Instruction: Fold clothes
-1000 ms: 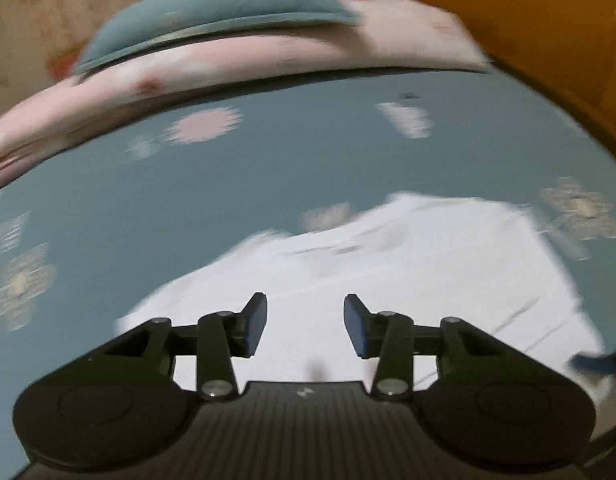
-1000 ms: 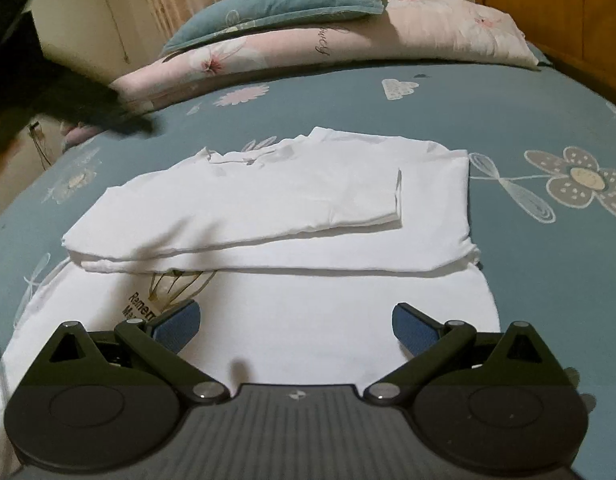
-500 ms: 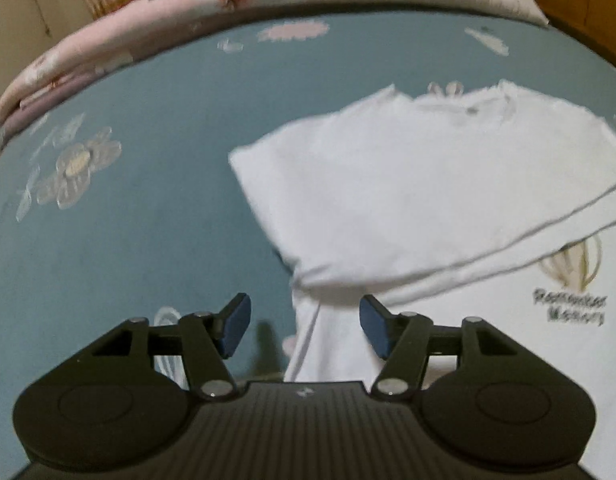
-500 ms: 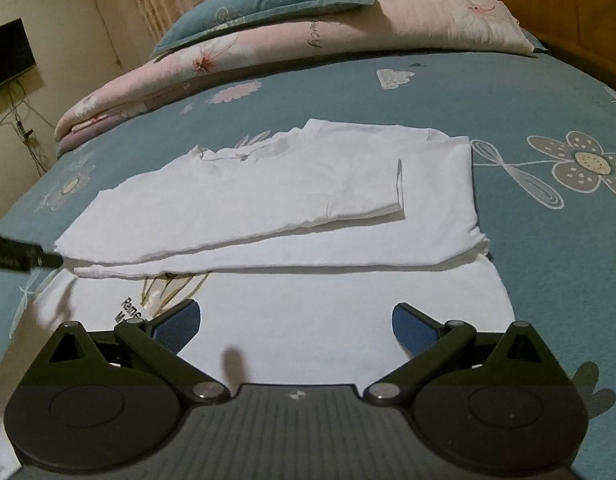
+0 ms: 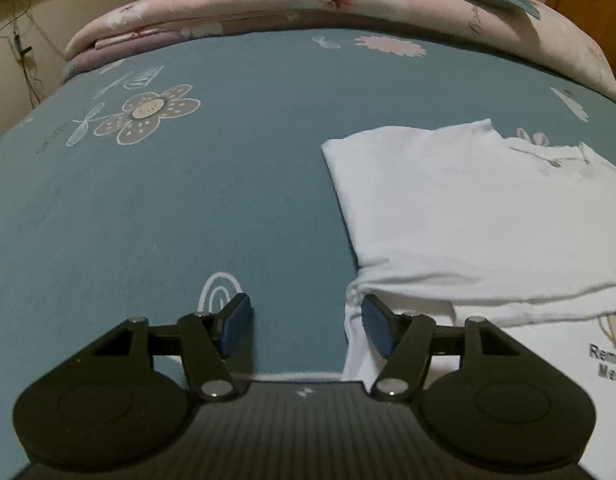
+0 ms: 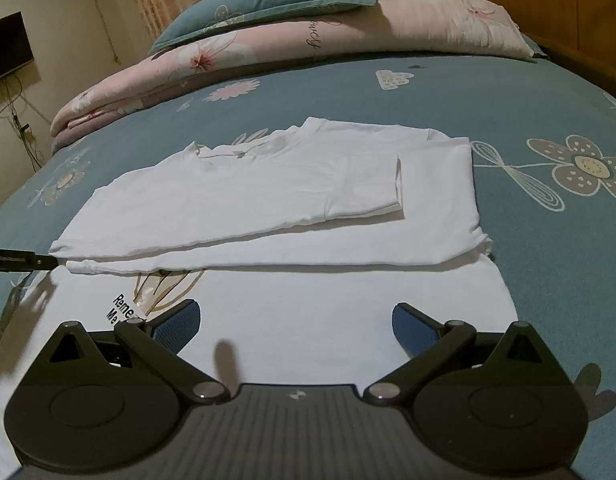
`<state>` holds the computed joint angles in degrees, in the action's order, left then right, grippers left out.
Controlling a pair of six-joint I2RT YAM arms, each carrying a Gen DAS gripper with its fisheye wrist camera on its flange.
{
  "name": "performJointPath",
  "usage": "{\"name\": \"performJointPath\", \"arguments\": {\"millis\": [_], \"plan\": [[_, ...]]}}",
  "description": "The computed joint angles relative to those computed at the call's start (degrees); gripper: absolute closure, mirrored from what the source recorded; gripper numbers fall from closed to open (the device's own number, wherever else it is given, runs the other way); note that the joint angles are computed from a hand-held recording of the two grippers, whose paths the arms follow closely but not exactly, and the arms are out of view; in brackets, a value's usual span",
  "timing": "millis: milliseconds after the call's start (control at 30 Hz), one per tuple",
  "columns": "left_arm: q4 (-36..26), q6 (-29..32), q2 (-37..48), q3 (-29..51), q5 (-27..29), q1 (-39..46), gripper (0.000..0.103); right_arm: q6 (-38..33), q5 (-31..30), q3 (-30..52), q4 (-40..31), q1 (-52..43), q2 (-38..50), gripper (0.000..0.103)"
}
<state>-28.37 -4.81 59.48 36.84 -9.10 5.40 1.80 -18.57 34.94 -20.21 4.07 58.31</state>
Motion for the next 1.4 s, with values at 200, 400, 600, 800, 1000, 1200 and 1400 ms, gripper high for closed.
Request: {"name": "performJointPath", "arguments": {"millis": [200, 400, 600, 800, 1000, 1200, 1400], "plan": [[-1.13, -3.27, -6.92, 1.89, 9.09, 2.68, 0.033, 0.18, 0.8, -0.54, 1.09, 0.48, -0.03, 0.0], [5.63, -8.81, 1.92, 3.67, 19.82, 5.82, 0.036, -0.05, 0.94, -0.53, 1.51, 0.63, 0.45, 0.0], [6.99, -10.42, 2.1, 2.39, 25.19, 7.23, 0.041, -0.11, -0.27, -0.31, 1.05, -0.07, 0.49, 0.0], [2.91, -11.14, 8.63, 5.66, 22.97, 5.72, 0.046, -0.37, 0.35, -0.18, 0.83, 0.21, 0.56, 0.0], [2.08, -15.27, 4.96, 8.32, 18.27, 1.49, 0.031, -0.14, -0.3, -0.15, 1.04, -0.3, 0.78, 0.0], [5.1, -16.12, 5.37, 10.1, 5.47, -15.07, 0.023, 1.1, -4.63, -0.85, 1.92, -3.1, -0.73, 0.0], [10.31, -10.8, 5.12, 4.93, -5.16, -20.59, 0.023, 10.38, -15.63, -0.03, 6.67, -11.68, -1.37, 0.001]]}}
